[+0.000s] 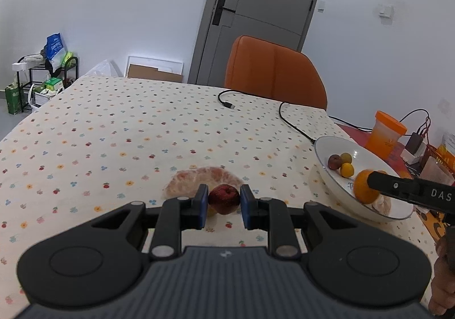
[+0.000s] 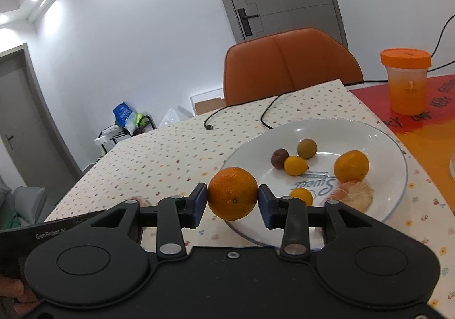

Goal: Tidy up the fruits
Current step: 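Carry the red plum with the left tool while the right tool carries the orange to the bowl, then open the right tool over the bowl while the left tool releases the red plum there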

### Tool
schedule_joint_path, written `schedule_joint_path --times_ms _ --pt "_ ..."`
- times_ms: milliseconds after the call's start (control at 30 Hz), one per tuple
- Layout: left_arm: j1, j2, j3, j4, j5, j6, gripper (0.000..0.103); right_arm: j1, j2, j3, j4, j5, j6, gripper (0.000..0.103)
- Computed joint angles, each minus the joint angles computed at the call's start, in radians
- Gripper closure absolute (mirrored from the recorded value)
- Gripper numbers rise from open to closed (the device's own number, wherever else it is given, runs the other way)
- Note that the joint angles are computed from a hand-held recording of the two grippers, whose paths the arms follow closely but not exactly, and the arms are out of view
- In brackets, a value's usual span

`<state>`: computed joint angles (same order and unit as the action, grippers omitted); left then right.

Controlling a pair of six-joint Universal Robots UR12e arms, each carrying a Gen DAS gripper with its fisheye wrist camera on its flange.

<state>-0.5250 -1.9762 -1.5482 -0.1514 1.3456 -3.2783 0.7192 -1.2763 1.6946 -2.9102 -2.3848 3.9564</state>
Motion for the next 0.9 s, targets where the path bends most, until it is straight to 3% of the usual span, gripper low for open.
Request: schedule_joint_path --times_ms 100,400,900 --pt "-0.006 -0.001 0.006 -0.003 0.002 0.009 0.081 0.003 -0.002 0.007 -0.022 0.0 -0.006 0.049" --pt "-0.027 -0.008 0.024 -0.007 -0.01 0.038 0.081 0.008 -0.023 0.037 -0.024 -0.001 0.014 0.049" --pt "-0.083 -0.036 0.082 -0.022 -0.048 0.102 0.081 0.028 -0.088 0.124 -0.024 -0.088 0.103 0.049"
